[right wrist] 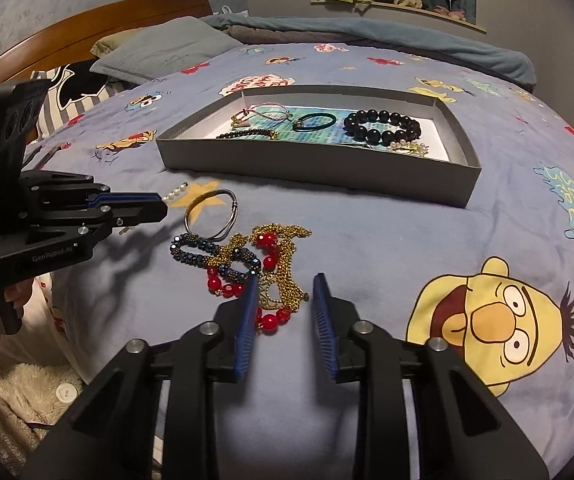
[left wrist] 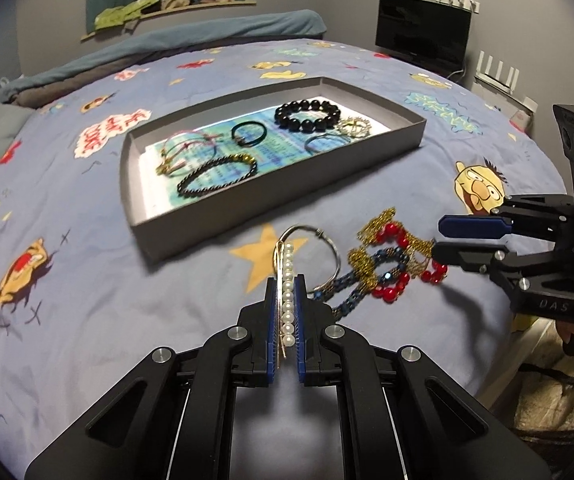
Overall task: Organize jewelry
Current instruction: 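Grasp the pearl bar hair clip with the left gripper while the right gripper grasps the red-bead gold tassel, then lift the pearl clip with the left gripper while the right gripper pulls the tassel free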
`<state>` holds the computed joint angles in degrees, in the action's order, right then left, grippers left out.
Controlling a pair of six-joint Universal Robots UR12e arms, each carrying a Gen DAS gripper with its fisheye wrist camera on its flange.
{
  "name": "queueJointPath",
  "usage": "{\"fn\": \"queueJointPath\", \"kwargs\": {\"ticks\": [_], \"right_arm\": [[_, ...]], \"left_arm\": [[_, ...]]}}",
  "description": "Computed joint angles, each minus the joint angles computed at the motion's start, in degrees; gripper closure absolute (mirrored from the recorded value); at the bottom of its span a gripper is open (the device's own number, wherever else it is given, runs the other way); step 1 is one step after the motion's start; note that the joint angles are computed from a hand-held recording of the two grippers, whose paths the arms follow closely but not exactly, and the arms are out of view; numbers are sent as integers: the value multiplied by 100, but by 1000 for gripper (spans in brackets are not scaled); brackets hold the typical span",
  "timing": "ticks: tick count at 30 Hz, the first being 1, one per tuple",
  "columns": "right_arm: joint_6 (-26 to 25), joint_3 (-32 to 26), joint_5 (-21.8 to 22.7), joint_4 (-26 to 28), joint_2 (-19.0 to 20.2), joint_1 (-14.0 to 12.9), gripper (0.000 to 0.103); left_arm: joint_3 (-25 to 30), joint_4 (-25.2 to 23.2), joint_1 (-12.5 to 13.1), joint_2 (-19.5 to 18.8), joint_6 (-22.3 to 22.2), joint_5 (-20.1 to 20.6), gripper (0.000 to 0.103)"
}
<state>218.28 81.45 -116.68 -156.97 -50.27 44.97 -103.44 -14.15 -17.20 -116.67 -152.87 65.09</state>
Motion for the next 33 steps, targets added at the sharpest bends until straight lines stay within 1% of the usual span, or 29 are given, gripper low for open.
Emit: {"fn": "queueJointPath", "kwargs": {"ticks": [1, 6, 9, 13, 15, 22, 33], "right_arm": [[-1, -6, -3, 10, 2, -2, 83], [-21, -55, -5, 27, 15, -36, 84], [-77, -85, -63, 123, 14, -43, 91], [39, 0, -36, 126, -30, -75, 91], [154, 63, 120, 65, -62, -118, 91], [34, 94, 436, 16, -86, -137, 91], [12, -44, 494, 274, -11, -141, 91]], "left_arm": [[0, -29, 15, 1, -33, -31, 95], [-7, 11, 19, -1, -32, -53, 95], [-7, 13, 14, -3, -15, -42, 95], [-5, 33, 8, -7, -48, -15, 95], [1, 32, 13, -12, -70, -19, 95], [1, 19, 21, -19, -69, -37, 95], [1, -7, 24, -32, -61, -42, 95]]}}
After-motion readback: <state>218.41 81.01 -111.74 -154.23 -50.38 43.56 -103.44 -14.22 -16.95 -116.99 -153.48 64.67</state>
